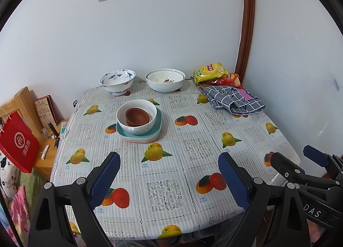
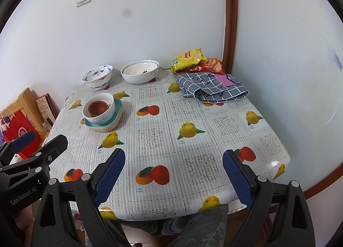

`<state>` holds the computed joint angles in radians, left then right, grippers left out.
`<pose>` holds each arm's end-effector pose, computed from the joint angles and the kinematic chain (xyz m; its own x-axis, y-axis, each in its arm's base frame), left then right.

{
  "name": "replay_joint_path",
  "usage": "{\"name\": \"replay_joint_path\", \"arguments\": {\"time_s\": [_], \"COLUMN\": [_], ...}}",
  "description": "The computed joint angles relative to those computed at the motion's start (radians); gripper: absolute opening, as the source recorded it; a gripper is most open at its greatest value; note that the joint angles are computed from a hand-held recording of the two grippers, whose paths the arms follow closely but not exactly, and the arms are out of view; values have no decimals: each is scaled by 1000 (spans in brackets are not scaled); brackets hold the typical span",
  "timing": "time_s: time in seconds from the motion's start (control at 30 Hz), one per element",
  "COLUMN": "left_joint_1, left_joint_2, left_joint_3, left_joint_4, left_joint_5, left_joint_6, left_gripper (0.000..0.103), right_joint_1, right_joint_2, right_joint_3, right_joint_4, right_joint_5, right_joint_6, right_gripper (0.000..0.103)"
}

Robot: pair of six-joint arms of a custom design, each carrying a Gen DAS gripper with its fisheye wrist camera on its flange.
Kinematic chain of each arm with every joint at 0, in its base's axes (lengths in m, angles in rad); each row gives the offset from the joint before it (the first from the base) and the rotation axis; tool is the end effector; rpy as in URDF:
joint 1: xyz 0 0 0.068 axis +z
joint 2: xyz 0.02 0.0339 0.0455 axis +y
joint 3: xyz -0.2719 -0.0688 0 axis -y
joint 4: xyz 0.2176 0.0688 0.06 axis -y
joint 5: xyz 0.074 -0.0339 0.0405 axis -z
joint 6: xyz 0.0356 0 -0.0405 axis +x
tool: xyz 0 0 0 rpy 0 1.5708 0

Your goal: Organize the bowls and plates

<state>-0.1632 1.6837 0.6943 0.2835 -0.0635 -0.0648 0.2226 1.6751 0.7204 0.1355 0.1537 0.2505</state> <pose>0.3000 -0.0471 0.1637 -0.6462 0.0409 -0.7621 0.0728 0.9973 -0.0082 0.2914 0.0604 0.1612 -0.7191 0.0884 -0.6892 0.0641 0.9961 0.0609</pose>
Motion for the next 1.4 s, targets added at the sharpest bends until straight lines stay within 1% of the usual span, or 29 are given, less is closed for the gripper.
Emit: {"name": "replay_joint_path", "arguments": {"time_s": [1.17,1.4], "left_joint_1": [6,-2], "left_joint_2": [1,-1], "left_joint_3": [-3,-10], "left_joint_4": [4,15], "left_joint_5": [5,-11], "left_joint_6": [4,4], "left_gripper": [93,93], "right_joint_1": [2,9], "right_joint_2": [-8,-18], "right_joint_3": [-7,-10], "right_joint_4": [9,7], "right_joint_5": [-6,-3], "right_joint_6": [1,7], "right_gripper": [92,92]}}
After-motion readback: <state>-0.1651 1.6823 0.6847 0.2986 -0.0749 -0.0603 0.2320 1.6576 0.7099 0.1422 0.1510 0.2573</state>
